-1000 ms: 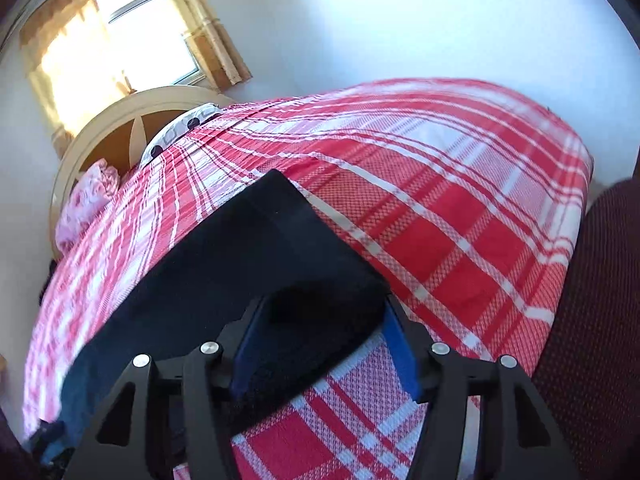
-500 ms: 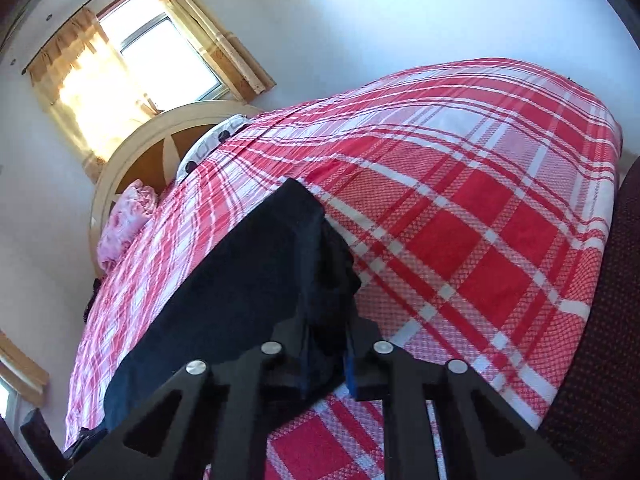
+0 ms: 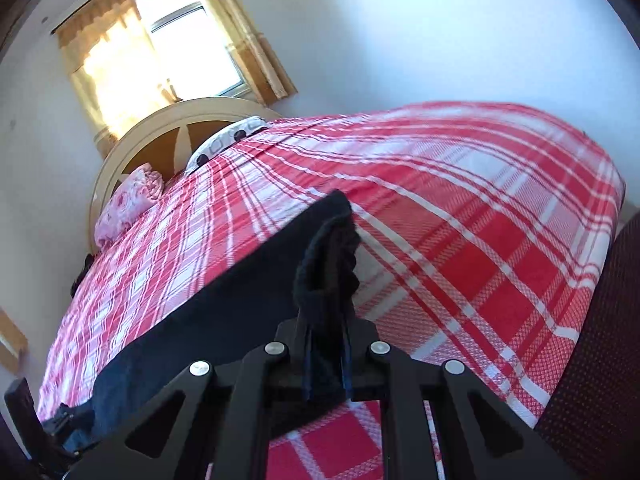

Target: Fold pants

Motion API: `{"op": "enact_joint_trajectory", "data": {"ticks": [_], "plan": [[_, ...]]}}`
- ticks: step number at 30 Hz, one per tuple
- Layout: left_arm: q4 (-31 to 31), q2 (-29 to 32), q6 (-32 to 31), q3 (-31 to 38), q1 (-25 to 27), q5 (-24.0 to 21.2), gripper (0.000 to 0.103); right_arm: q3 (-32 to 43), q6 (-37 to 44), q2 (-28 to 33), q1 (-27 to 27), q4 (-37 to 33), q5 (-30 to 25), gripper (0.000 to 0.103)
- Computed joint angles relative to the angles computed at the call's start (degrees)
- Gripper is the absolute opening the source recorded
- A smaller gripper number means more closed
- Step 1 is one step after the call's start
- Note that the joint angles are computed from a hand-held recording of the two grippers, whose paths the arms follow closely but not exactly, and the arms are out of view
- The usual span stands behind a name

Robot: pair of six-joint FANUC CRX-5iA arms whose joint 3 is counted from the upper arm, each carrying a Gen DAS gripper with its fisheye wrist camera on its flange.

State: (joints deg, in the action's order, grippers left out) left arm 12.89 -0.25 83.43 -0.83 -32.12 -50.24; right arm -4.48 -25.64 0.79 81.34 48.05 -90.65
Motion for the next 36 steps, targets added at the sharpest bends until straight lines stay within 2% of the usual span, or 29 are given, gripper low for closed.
{"op": "enact_joint_trajectory", "data": {"ticks": [6,16,20,25,36], "plan": [[0.89,-0.51,-0.52,-0.75,0.21,0.57,0.101,4.44,5.67,3.51,0.87,2.92,0.86,0.011],[8.16,-5.59,-3.71,-7.45,3.92,2.20,0.101,16.39,19.61,12.74,0.43,3.59,9.36,0.011],[10.23,-7.09,-4.29,-9.44,5.62,2.74,0.101,23.15,26.57,18.13,0.22,1.30,12.52,0.011],[13.69,-9.30,-5.94,-12.27,7.70,3.94,0.101,28.01,30.84,22.07,0.23,-1.94,15.13,0.011],[14.65,-13.84,-4.84,-16.39,12.68,4.04,0.101,36.81,39.78,28.95,-0.29,-9.81,21.34,0.011]]}}
